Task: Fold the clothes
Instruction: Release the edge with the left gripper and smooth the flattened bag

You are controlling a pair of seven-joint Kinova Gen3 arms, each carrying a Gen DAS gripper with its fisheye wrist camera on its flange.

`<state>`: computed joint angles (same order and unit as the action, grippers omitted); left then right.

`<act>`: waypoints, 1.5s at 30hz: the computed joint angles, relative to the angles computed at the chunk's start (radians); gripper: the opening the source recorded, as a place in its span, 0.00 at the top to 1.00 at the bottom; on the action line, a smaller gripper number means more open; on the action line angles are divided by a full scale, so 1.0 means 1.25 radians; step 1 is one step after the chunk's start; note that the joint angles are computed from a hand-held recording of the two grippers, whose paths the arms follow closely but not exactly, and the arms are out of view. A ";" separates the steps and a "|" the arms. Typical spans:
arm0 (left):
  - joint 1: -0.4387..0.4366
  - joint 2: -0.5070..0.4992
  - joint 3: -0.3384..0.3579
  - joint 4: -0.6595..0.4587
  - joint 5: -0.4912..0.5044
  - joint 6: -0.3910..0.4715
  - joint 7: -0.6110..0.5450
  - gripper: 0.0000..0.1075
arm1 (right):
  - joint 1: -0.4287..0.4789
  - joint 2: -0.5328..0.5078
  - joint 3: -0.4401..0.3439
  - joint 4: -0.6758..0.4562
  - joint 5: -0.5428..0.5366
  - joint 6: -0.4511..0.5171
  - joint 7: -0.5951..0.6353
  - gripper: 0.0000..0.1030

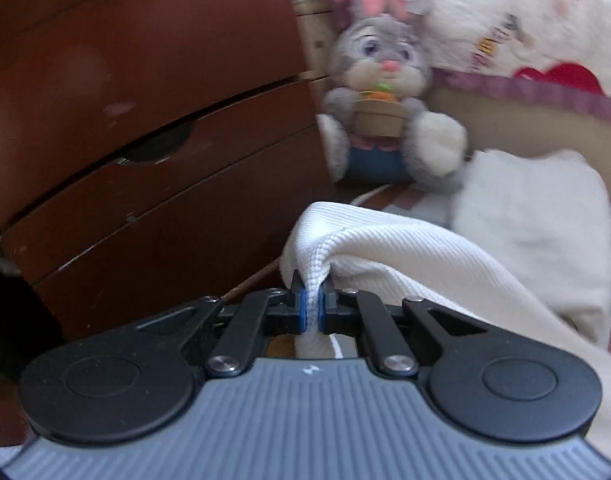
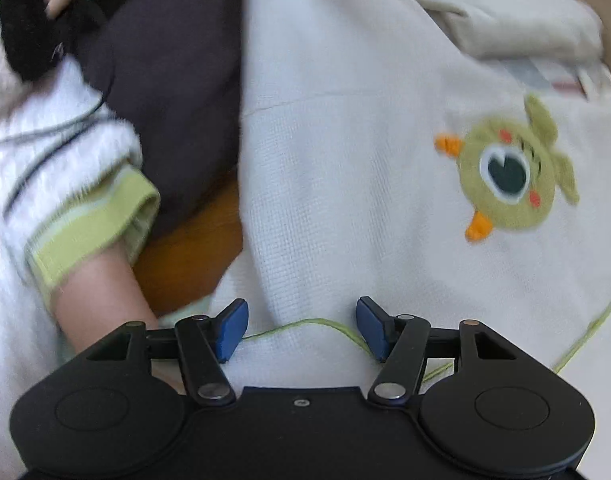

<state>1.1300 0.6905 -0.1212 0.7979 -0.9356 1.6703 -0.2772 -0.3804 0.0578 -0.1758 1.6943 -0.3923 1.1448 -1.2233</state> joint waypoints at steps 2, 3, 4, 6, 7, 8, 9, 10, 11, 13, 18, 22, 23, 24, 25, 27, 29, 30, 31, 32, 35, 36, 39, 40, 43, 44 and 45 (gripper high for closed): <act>-0.004 0.002 -0.033 0.011 0.031 -0.003 0.000 0.95 | 0.064 0.008 -0.014 -0.014 -0.065 0.038 0.009 0.35; -0.003 0.002 -0.060 0.016 0.063 -0.009 -0.005 0.95 | 0.094 0.009 -0.020 -0.015 -0.095 0.053 0.029 0.35; -0.005 0.007 -0.084 0.014 0.095 -0.013 -0.018 0.95 | 0.110 0.004 -0.022 -0.009 -0.113 0.056 0.051 0.36; -0.018 0.037 -0.122 -0.011 0.160 0.001 -0.068 0.95 | 0.121 -0.002 -0.018 -0.011 -0.112 0.064 0.058 0.36; -0.024 0.050 -0.138 -0.021 0.188 0.010 -0.095 0.94 | 0.122 -0.005 -0.015 -0.014 -0.109 0.069 0.057 0.36; -0.037 0.062 -0.144 -0.040 0.218 0.029 -0.109 0.92 | 0.128 -0.008 -0.014 -0.017 -0.107 0.073 0.056 0.36; -0.043 0.067 -0.159 -0.045 0.250 0.036 -0.110 0.87 | 0.139 -0.017 -0.011 -0.017 -0.109 0.070 0.053 0.36; -0.039 0.061 -0.183 -0.043 0.280 0.036 -0.098 0.82 | 0.152 -0.034 -0.005 -0.014 -0.108 0.059 0.045 0.36; -0.027 0.050 -0.210 -0.028 0.303 0.027 -0.073 0.78 | 0.160 -0.051 0.006 -0.011 -0.104 0.047 0.034 0.36; 0.015 0.007 -0.242 0.025 0.315 -0.025 -0.019 0.67 | 0.188 -0.083 0.024 -0.008 -0.083 0.023 -0.011 0.36; 0.129 -0.057 -0.164 0.103 0.197 -0.188 -0.076 0.72 | 0.189 -0.106 0.153 -0.036 -0.084 0.096 -0.078 0.36; 0.098 -0.072 -0.016 0.078 0.250 -0.318 -0.107 0.72 | 0.138 -0.109 0.220 -0.069 -0.060 0.183 -0.137 0.36; 0.078 -0.068 0.021 0.067 0.283 -0.350 -0.125 0.72 | 0.148 -0.103 0.200 -0.087 -0.027 0.207 -0.159 0.36; 0.057 -0.062 0.058 0.060 0.315 -0.383 -0.153 0.72 | 0.171 -0.095 0.166 -0.100 0.006 0.229 -0.184 0.36; 0.035 -0.054 0.096 0.053 0.348 -0.415 -0.182 0.72 | 0.194 -0.083 0.132 -0.118 0.036 0.255 -0.209 0.36; 0.006 -0.037 0.147 0.048 0.413 -0.476 -0.239 0.71 | 0.224 -0.058 0.107 -0.144 0.057 0.311 -0.230 0.36; -0.004 -0.015 0.167 0.031 0.478 -0.493 -0.284 0.69 | 0.244 -0.047 0.121 -0.144 0.026 0.342 -0.248 0.36; -0.004 -0.007 0.168 0.026 0.511 -0.498 -0.302 0.69 | 0.272 -0.045 0.116 -0.141 -0.007 0.358 -0.271 0.36; 0.006 0.000 0.156 0.023 0.543 -0.504 -0.316 0.69 | 0.301 -0.043 0.112 -0.134 -0.039 0.369 -0.295 0.36; 0.018 0.010 0.134 0.010 0.576 -0.499 -0.341 0.69 | 0.336 -0.041 0.101 -0.126 -0.072 0.379 -0.315 0.36; 0.069 0.031 0.041 -0.030 0.653 -0.460 -0.385 0.68 | 0.412 -0.028 0.064 -0.095 -0.161 0.423 -0.325 0.35; 0.084 0.020 0.017 -0.017 0.680 -0.464 -0.389 0.68 | 0.410 -0.032 0.068 -0.082 -0.172 0.426 -0.317 0.35; 0.082 -0.007 -0.001 0.026 0.759 -0.507 -0.405 0.61 | 0.343 -0.035 0.085 -0.079 -0.128 0.417 -0.326 0.35; 0.092 -0.003 -0.008 0.019 0.765 -0.500 -0.397 0.60 | 0.326 -0.032 0.079 -0.081 -0.110 0.410 -0.330 0.35; 0.114 0.020 -0.037 -0.018 0.772 -0.447 -0.382 0.58 | 0.285 -0.015 0.050 -0.092 -0.059 0.399 -0.341 0.35; 0.113 0.024 -0.036 -0.025 0.779 -0.437 -0.384 0.57 | 0.273 -0.007 0.039 -0.097 -0.043 0.398 -0.344 0.35; 0.112 0.025 -0.038 -0.026 0.789 -0.437 -0.385 0.56 | 0.251 0.003 0.032 -0.105 -0.020 0.399 -0.345 0.35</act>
<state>1.2700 0.7223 -0.1687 0.7657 0.0503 1.1243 -0.7589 -0.0661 0.0616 -0.1364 1.5630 -0.4170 1.6433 -1.6540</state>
